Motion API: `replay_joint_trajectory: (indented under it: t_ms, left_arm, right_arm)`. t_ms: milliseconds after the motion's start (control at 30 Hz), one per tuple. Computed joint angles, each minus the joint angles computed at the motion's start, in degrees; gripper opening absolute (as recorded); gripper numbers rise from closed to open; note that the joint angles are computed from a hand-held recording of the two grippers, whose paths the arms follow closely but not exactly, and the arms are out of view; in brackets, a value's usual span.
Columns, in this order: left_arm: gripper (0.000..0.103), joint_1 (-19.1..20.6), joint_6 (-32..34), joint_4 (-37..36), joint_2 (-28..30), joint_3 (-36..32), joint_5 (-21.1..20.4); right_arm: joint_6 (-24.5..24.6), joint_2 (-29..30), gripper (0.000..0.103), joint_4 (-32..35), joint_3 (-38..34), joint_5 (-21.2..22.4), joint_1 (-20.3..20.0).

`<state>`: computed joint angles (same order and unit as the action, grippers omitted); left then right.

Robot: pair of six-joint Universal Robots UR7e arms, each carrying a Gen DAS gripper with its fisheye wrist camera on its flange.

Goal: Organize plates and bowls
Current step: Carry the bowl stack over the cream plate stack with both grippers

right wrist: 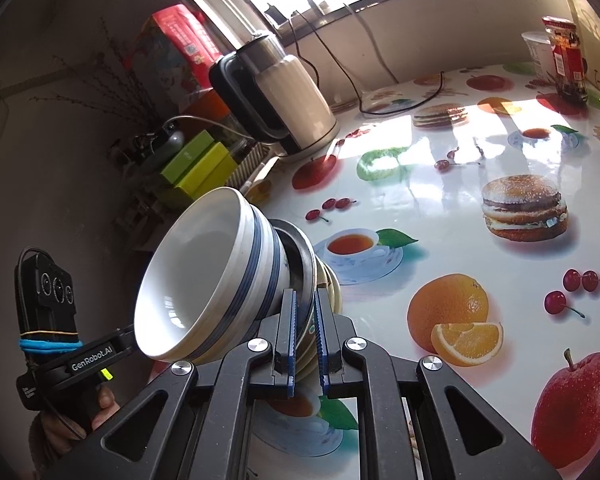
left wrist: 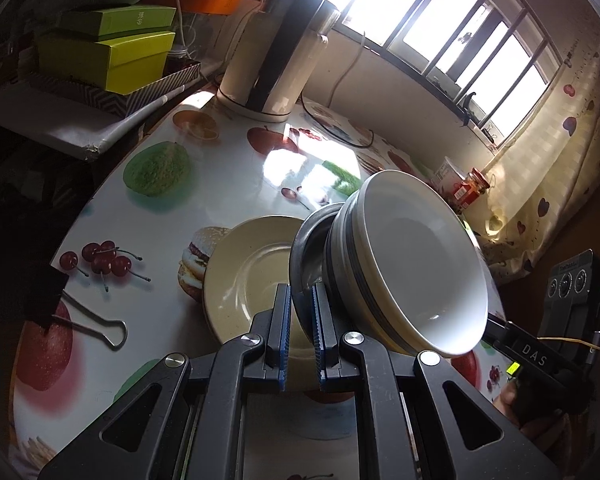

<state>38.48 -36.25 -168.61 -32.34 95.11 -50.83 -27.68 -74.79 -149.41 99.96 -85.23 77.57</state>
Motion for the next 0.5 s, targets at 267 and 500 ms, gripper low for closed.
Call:
replay_joint_trajectory:
  t_ms: [267,500]
  left_arm:
    - [0.010,0.96,-1.05,-0.36,-0.67,1.14,0.47]
    - [0.010,1.75,-1.57,-0.24,-0.76,1.33,0.69]
  right_arm:
    - [-0.23,2.06,0.010,0.93,-1.40,-0.66,0.78]
    - [-0.30,3.82,0.010,1.33,-2.65,-1.11,1.20]
